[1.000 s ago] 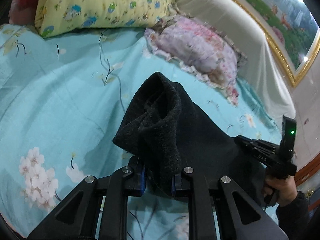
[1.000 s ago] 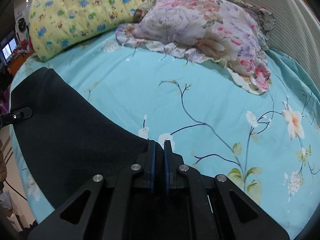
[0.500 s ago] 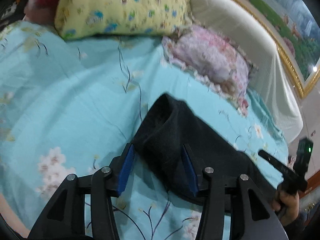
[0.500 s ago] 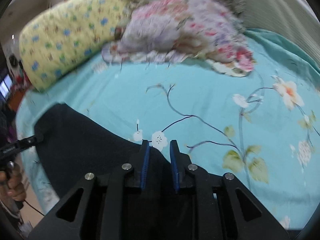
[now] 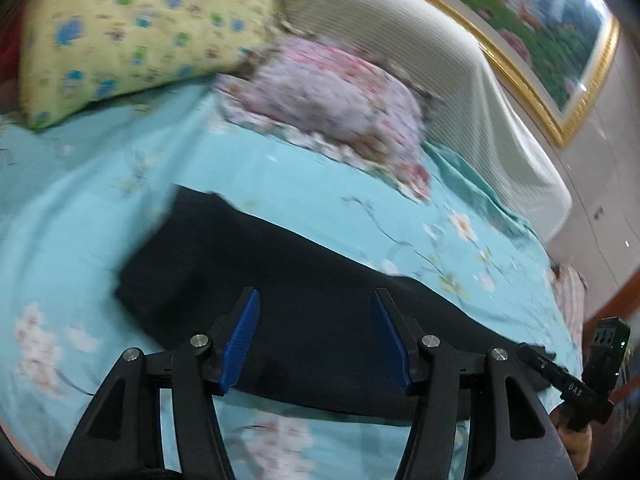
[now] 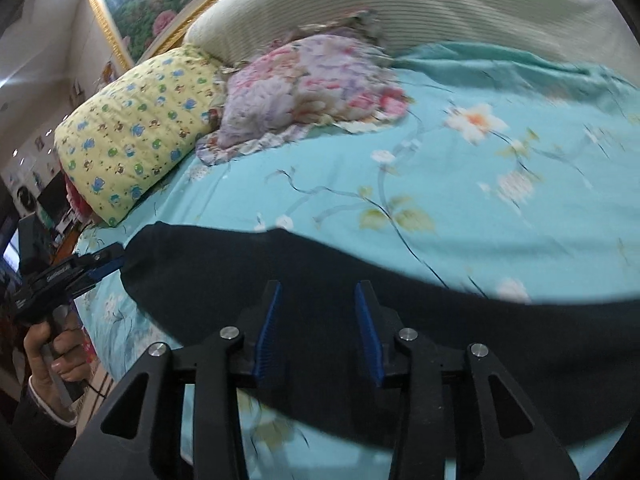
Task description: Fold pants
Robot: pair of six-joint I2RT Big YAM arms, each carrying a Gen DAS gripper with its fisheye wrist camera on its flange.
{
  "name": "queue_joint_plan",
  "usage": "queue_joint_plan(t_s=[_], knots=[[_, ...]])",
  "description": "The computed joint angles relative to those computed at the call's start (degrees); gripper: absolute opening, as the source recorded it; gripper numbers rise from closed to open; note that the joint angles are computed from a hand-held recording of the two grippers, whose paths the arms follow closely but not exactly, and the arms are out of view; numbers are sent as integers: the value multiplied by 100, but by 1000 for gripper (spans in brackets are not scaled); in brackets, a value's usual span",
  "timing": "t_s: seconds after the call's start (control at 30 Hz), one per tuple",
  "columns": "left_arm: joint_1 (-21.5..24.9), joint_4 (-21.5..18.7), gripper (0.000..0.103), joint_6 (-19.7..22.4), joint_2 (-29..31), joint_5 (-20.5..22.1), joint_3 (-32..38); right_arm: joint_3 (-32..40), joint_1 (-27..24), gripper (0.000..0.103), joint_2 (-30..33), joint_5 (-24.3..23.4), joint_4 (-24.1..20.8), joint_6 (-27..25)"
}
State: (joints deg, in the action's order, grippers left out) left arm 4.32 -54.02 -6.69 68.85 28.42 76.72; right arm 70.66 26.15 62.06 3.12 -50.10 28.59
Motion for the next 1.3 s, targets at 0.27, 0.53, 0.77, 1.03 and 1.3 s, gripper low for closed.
queue_joint_plan(t_s=[0.27, 0.53, 0.77, 1.03, 1.3], knots=[[-1118, -206, 59, 289, 16, -128, 121, -755, -87, 44, -1126, 433, -352, 660], [-2200, -376, 66, 588, 293, -318, 525, -1160, -422, 49, -1945, 752, -721, 1107], [-3172, -872, 69, 1022, 917, -491, 1304, -1496, -1184, 58, -2601, 556, -908, 1450], [-4068, -1320, 71, 1482, 1602, -721, 2112, -1845, -2206, 67, -3049, -151, -705, 1731], [-4765, -2039, 71, 1997, 2604, -950, 3195, -2164, -3112, 72, -3207, -1177, -314, 1840]])
